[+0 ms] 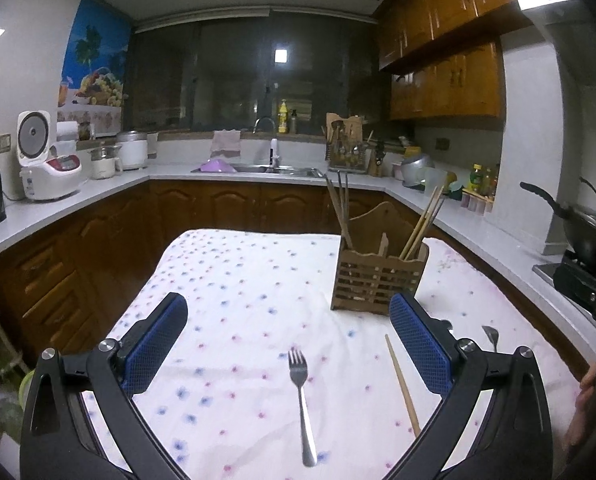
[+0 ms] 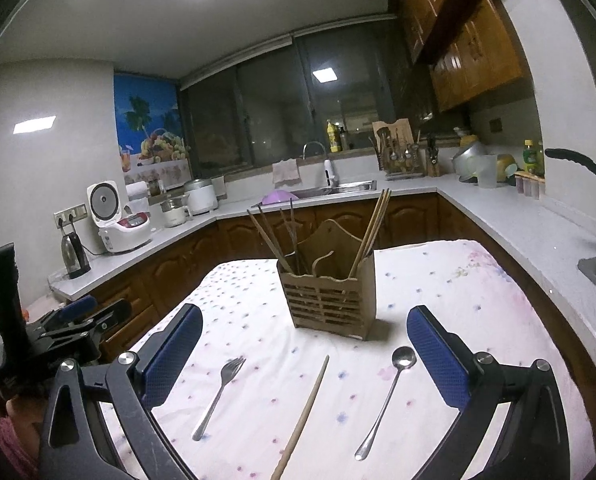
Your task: Organize utensils
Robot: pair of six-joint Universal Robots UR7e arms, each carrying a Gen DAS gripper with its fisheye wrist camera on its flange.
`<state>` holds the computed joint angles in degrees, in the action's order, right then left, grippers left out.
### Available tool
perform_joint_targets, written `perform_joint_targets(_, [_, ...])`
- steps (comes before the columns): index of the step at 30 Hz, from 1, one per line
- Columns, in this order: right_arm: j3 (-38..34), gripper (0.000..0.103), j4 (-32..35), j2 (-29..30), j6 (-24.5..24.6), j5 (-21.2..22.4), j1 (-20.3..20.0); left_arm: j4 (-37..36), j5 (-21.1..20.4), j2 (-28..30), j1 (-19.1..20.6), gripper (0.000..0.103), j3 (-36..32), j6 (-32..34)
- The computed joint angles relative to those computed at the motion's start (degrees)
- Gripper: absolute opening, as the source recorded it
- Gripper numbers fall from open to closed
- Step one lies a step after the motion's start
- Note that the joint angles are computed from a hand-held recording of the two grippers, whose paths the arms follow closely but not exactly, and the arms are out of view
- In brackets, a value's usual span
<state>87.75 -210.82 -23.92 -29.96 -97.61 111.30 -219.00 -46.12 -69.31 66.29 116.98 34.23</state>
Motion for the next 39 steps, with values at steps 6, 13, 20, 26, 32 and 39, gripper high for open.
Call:
perform_joint_targets(6, [3.08, 0.103, -3.63, 0.53, -0.45, 0.40, -0.52, -5.25, 2.17, 0.57, -0.56, 0.103, 2.74, 2.11])
perform_joint_targets(13, [5.14, 0.103, -7.42, 1.93, -2.28, -1.17, -0.78, -9.19, 2.85, 1.04, -0.83, 0.103, 5.80, 4.45])
perform_joint_targets(20, [6.50, 0.103, -10.55, 2.93, -3.91, -1.56, -0.62, -11.20, 3.92, 0.80, -1.65, 0.103, 8.40, 4.25])
perform_joint_targets(26, [8.87, 0.103, -14.41, 3.08, -4.09, -0.39, -1.05, -14.85, 5.10, 1.07, -2.41, 0.103, 10.32, 5.38])
perform_joint_targets(32, [10.35, 0.103, -16.92, 3.45, -4.61, -0.32, -1.51, -18.09, 6.54, 1.84, -2.79, 0.103, 11.78, 6.29])
perform_joint_targets(39, [11.84, 0.103, -20.17, 4.49, -5.97, 0.47, -2.09, -26.51, 7.13, 4.02, -3.56, 0.103, 13.06, 11.26])
